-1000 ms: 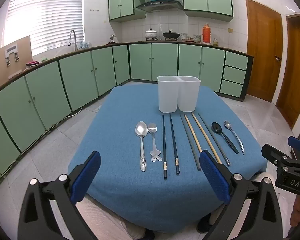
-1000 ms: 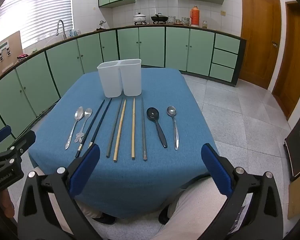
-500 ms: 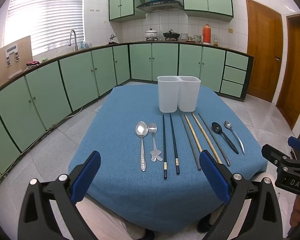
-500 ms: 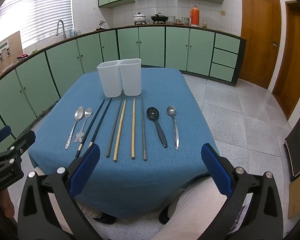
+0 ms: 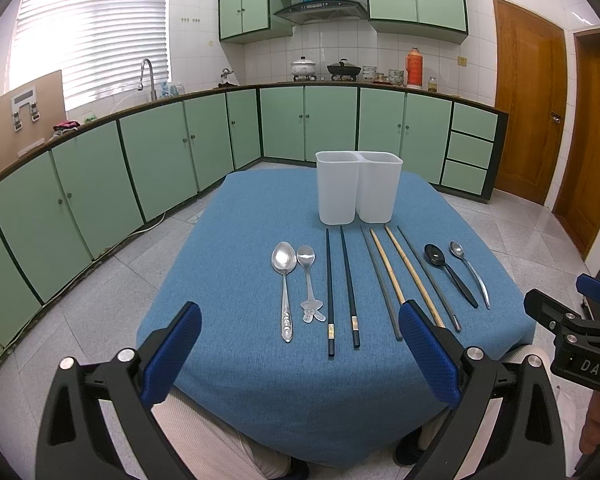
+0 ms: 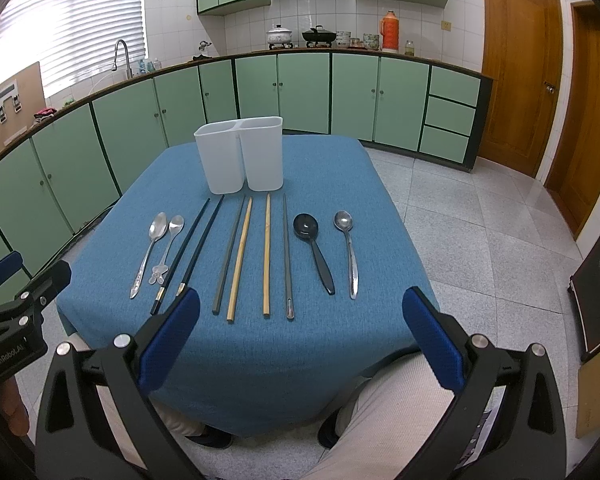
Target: Organize utensils
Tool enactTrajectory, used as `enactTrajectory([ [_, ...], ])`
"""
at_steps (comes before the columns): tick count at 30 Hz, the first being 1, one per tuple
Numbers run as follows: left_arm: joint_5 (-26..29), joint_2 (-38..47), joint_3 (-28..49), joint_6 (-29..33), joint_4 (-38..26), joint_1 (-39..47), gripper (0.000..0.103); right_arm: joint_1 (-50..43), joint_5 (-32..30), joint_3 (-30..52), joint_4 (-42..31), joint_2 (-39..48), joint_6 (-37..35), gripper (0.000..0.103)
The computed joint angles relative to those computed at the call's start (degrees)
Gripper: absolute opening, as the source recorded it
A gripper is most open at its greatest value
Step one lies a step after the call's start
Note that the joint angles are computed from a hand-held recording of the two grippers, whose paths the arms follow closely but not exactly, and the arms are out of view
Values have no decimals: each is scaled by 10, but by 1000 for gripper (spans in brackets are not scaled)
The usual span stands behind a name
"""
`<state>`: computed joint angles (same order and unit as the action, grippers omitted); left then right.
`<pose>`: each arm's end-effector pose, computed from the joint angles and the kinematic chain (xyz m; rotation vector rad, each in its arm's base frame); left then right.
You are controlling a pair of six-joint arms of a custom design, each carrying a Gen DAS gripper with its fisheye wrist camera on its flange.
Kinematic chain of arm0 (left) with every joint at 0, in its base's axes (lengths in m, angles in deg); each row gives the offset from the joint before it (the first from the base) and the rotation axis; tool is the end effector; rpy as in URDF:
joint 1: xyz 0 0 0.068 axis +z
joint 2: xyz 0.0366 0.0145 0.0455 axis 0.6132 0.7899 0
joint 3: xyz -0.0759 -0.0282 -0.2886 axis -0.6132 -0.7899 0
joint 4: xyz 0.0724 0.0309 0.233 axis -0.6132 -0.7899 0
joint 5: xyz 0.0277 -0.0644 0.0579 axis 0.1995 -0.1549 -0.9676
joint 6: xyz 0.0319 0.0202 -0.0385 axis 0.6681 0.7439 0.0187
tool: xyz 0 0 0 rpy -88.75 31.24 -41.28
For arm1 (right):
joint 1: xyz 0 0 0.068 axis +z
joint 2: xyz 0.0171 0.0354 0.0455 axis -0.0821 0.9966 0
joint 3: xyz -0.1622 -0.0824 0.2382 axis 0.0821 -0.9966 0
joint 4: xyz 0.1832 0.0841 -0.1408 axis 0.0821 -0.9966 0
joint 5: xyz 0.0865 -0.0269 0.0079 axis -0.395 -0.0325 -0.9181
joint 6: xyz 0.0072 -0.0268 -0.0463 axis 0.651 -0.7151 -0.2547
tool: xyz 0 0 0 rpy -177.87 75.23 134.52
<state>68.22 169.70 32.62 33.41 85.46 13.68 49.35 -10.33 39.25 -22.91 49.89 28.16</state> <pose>0.2118 -0.0832 0.1435 0.0874 2.1801 -0.0051 0.2000 0.2370 0.1374 0.0808 2.2701 -0.0099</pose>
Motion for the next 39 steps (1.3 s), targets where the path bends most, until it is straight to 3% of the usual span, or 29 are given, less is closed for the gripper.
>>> enactTrajectory([
  [39,1,7,5,0,1,0,97,0,-1,3,0,3,0,98],
])
